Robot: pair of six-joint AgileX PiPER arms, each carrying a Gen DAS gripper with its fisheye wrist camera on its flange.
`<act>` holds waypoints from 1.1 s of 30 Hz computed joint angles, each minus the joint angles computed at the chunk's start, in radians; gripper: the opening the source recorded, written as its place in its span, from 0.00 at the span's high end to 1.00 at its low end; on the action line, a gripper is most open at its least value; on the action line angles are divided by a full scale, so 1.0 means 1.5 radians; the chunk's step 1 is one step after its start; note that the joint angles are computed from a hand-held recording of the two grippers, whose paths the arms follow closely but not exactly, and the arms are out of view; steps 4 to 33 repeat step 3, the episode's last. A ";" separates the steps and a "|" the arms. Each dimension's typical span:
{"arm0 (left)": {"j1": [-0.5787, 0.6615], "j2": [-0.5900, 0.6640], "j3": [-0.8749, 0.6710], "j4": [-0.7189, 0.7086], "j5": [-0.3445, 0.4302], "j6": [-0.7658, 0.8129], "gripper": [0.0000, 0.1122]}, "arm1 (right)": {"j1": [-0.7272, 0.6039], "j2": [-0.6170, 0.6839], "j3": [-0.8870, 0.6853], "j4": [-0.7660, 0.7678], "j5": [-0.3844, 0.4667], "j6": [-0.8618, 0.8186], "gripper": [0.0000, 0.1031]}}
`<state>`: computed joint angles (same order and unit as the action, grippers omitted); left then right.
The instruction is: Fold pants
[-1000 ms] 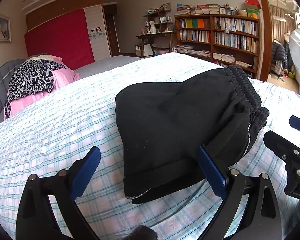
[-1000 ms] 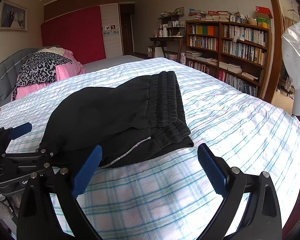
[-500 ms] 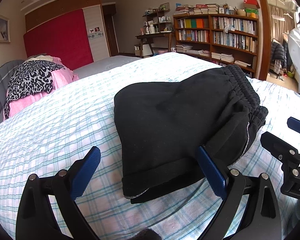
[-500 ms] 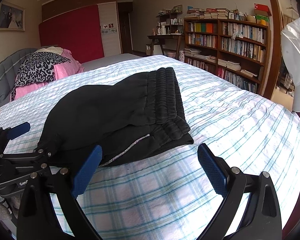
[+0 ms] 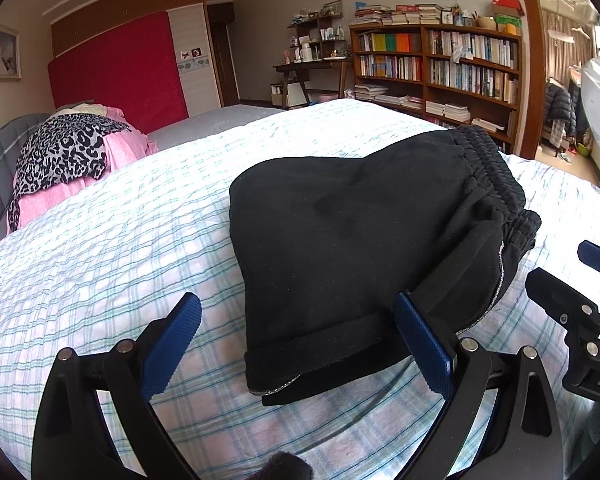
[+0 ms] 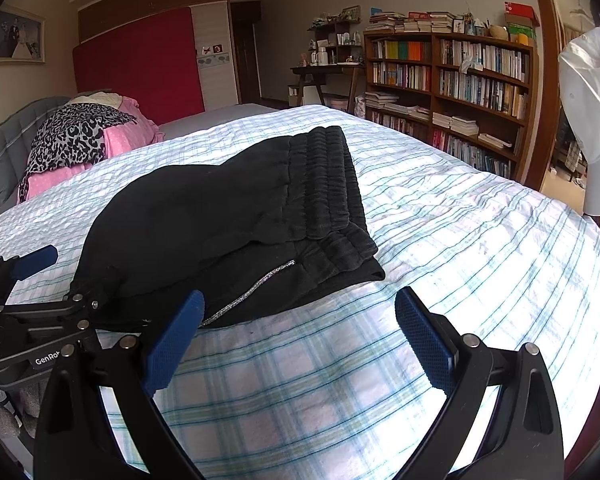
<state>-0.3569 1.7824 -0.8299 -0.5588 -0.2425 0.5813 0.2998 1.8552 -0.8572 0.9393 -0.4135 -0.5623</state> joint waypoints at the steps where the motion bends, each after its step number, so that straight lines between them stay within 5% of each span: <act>1: 0.004 0.003 -0.005 -0.011 0.008 0.004 0.15 | -0.001 0.000 0.002 -0.003 -0.001 0.005 0.06; 33: 0.018 0.011 -0.020 0.009 0.029 -0.017 0.15 | -0.003 -0.002 0.011 -0.010 -0.004 0.021 0.06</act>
